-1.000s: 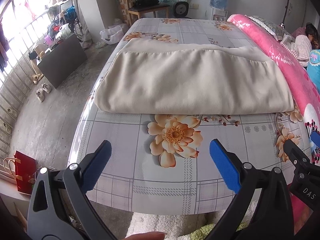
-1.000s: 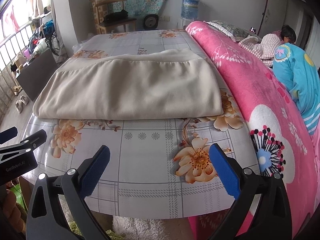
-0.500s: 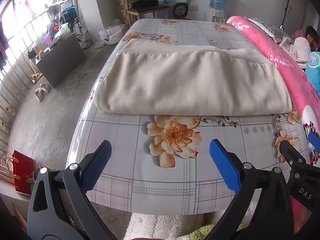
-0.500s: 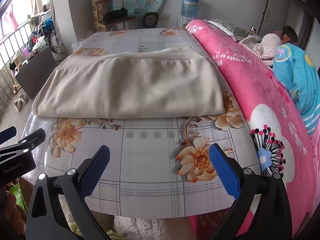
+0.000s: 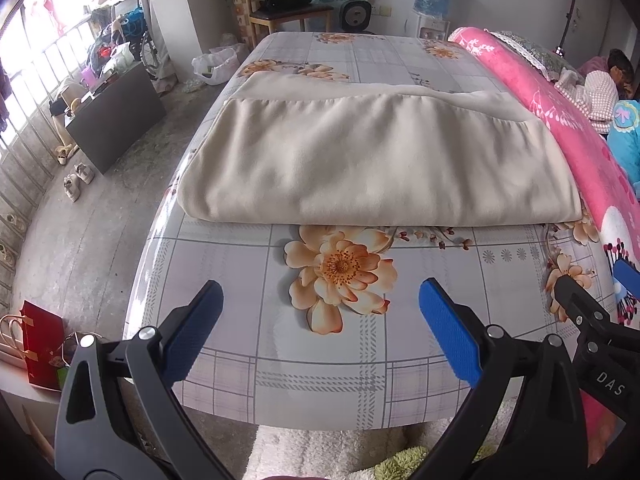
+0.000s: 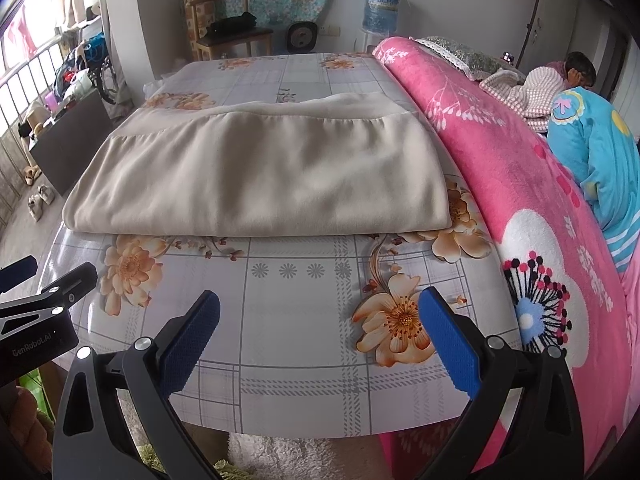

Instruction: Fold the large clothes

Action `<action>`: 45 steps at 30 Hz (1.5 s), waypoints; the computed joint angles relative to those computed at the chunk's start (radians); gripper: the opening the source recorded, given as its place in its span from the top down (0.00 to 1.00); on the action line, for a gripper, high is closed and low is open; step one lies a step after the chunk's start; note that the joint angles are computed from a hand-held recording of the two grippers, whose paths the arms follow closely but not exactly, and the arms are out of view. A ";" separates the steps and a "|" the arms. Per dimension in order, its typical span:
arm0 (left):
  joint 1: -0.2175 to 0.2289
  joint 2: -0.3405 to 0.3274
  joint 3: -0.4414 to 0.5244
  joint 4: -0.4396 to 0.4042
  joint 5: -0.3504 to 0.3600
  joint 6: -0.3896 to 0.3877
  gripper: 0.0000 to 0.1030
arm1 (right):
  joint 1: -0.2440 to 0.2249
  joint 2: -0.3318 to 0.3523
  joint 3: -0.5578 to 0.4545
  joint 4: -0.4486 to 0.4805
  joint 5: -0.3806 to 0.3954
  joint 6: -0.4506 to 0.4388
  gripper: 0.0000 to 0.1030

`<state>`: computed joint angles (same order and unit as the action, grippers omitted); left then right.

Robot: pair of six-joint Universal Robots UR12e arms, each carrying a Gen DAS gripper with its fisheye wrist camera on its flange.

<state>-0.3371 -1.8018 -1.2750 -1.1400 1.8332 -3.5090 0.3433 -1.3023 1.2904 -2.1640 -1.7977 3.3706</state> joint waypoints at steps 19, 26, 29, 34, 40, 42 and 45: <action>-0.001 -0.004 0.003 -0.006 -0.013 0.012 0.08 | -0.004 0.003 -0.002 0.003 0.011 0.004 0.06; -0.001 -0.005 0.005 -0.008 -0.014 0.011 0.08 | -0.004 0.003 -0.003 0.004 0.011 0.003 0.06; -0.001 -0.005 0.005 -0.008 -0.014 0.011 0.08 | -0.004 0.003 -0.004 0.005 0.010 0.004 0.06; -0.001 -0.004 0.004 -0.007 -0.014 0.011 0.08 | -0.004 0.003 -0.003 0.007 0.008 0.005 0.06; -0.002 -0.004 0.004 -0.008 -0.015 0.009 0.08 | -0.004 0.002 -0.002 0.008 0.008 0.006 0.06; -0.001 -0.004 0.004 -0.008 -0.015 0.010 0.08 | -0.004 0.003 -0.003 0.009 0.008 0.006 0.06; -0.001 -0.004 0.004 -0.008 -0.015 0.009 0.08 | -0.005 0.002 -0.002 0.009 0.008 0.006 0.06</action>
